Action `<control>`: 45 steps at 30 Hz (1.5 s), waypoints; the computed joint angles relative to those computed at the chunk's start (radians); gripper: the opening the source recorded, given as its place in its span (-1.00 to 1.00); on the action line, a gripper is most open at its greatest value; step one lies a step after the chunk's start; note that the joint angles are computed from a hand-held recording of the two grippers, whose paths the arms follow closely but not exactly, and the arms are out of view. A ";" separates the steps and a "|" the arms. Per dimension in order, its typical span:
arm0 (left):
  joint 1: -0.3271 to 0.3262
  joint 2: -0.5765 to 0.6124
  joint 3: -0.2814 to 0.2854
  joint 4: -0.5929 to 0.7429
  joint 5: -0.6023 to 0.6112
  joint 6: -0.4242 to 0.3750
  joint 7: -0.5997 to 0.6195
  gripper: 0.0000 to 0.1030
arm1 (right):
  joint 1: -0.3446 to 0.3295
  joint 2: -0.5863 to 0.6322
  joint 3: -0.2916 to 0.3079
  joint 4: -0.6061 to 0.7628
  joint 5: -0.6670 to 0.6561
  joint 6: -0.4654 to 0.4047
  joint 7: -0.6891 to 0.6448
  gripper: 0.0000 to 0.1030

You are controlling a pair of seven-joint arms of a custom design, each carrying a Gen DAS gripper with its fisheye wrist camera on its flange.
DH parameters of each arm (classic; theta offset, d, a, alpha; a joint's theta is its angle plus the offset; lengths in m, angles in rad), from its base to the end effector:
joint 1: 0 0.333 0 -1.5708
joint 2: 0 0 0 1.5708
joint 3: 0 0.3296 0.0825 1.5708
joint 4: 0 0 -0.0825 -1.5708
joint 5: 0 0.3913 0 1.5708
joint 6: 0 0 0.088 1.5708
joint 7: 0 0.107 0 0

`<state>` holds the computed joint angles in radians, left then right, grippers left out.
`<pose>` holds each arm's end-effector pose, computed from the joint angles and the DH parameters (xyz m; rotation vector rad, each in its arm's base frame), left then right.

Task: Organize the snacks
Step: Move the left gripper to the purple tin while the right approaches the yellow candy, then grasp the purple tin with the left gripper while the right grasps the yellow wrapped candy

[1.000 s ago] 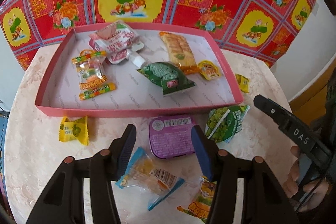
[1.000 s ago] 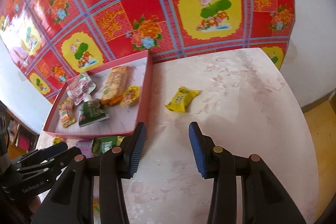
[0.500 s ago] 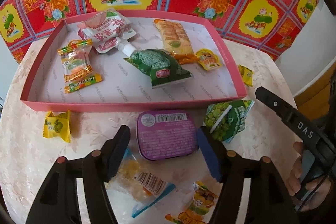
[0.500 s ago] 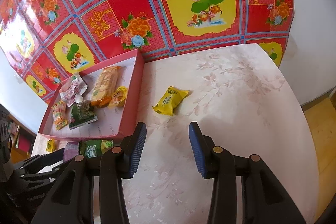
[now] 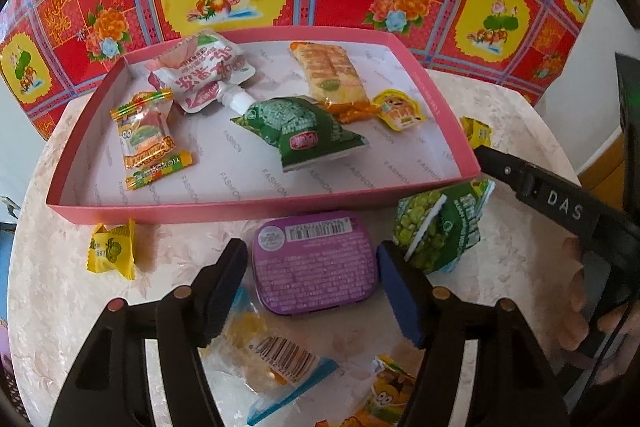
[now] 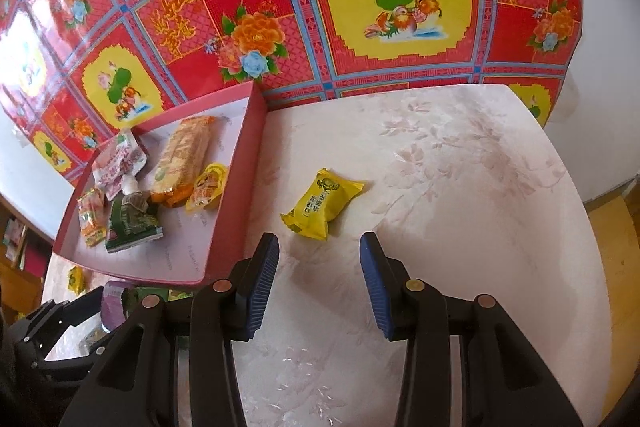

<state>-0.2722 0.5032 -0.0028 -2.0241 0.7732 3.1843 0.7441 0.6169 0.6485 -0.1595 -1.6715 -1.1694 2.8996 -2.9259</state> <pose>0.5963 -0.2352 0.2637 -1.6717 2.1088 -0.7556 0.6082 0.3798 0.2711 -1.5504 1.8720 -0.5918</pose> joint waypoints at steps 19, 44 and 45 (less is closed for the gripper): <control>-0.070 -0.013 0.095 -0.032 0.011 0.072 -0.024 0.28 | -0.105 -0.041 0.154 -0.045 0.399 -0.137 -0.477 -0.16; -0.076 -0.018 0.098 -0.047 -0.023 0.086 0.022 0.28 | -0.024 0.065 0.027 0.109 0.293 -0.108 -0.236 -0.58; -0.065 -0.019 0.086 -0.048 -0.025 0.085 0.028 0.27 | -0.019 0.060 0.022 0.100 0.285 -0.101 -0.224 -0.58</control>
<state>-0.3368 0.4844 0.0833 -2.0723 0.7483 3.2697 0.7725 0.5975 0.7090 -0.1379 -1.5714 -0.8847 2.7985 -3.1501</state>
